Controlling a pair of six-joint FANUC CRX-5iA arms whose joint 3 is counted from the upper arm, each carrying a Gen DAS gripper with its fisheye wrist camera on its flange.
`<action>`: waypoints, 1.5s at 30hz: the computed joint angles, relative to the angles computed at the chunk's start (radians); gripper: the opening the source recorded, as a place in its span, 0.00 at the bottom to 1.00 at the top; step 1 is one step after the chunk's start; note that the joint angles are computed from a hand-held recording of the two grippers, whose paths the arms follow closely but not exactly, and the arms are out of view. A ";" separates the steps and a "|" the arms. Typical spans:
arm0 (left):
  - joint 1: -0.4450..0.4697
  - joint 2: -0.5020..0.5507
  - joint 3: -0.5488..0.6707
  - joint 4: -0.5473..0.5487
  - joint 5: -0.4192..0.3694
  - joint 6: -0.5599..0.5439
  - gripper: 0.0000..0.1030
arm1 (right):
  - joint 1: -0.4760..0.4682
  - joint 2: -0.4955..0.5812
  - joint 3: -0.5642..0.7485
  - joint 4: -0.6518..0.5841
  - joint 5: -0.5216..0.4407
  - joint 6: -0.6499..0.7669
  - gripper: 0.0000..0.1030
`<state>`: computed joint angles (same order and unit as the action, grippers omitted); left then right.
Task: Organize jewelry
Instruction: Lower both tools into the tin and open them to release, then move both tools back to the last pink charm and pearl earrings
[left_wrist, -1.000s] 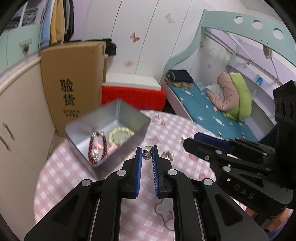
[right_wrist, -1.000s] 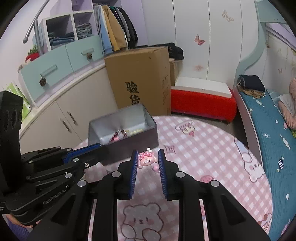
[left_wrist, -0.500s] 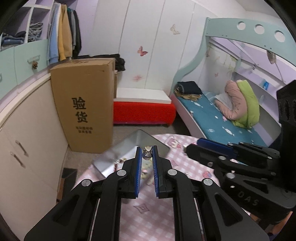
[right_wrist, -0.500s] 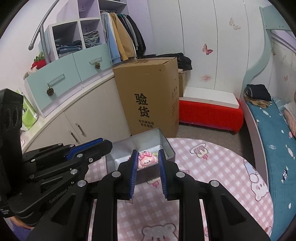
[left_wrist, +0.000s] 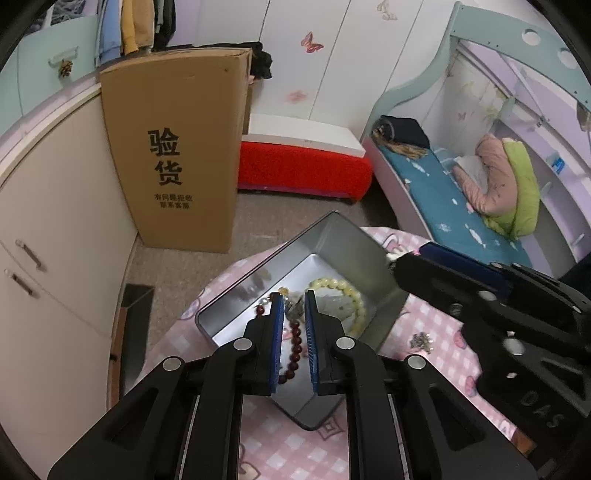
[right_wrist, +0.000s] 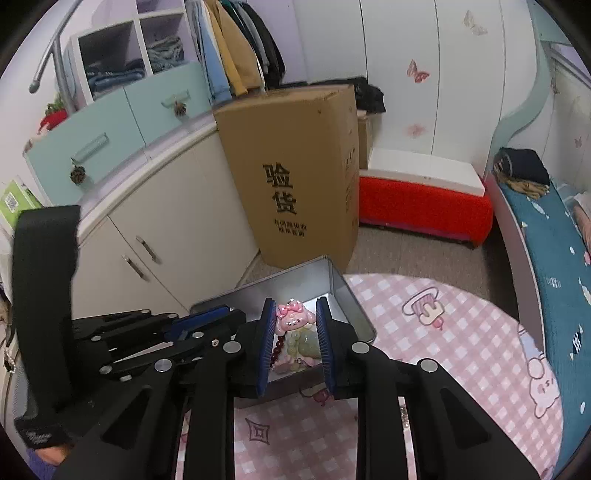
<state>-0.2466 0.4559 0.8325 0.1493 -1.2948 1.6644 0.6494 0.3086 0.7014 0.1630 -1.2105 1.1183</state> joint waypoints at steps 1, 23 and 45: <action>0.002 0.002 0.001 0.001 -0.004 -0.002 0.13 | -0.002 0.006 0.003 -0.006 -0.006 0.000 0.21; -0.010 -0.015 0.011 -0.056 -0.023 0.047 0.14 | -0.029 0.047 0.043 -0.073 -0.067 -0.006 0.23; -0.166 -0.088 -0.045 -0.150 0.090 0.080 0.69 | -0.107 -0.244 -0.329 0.021 0.053 -0.085 0.39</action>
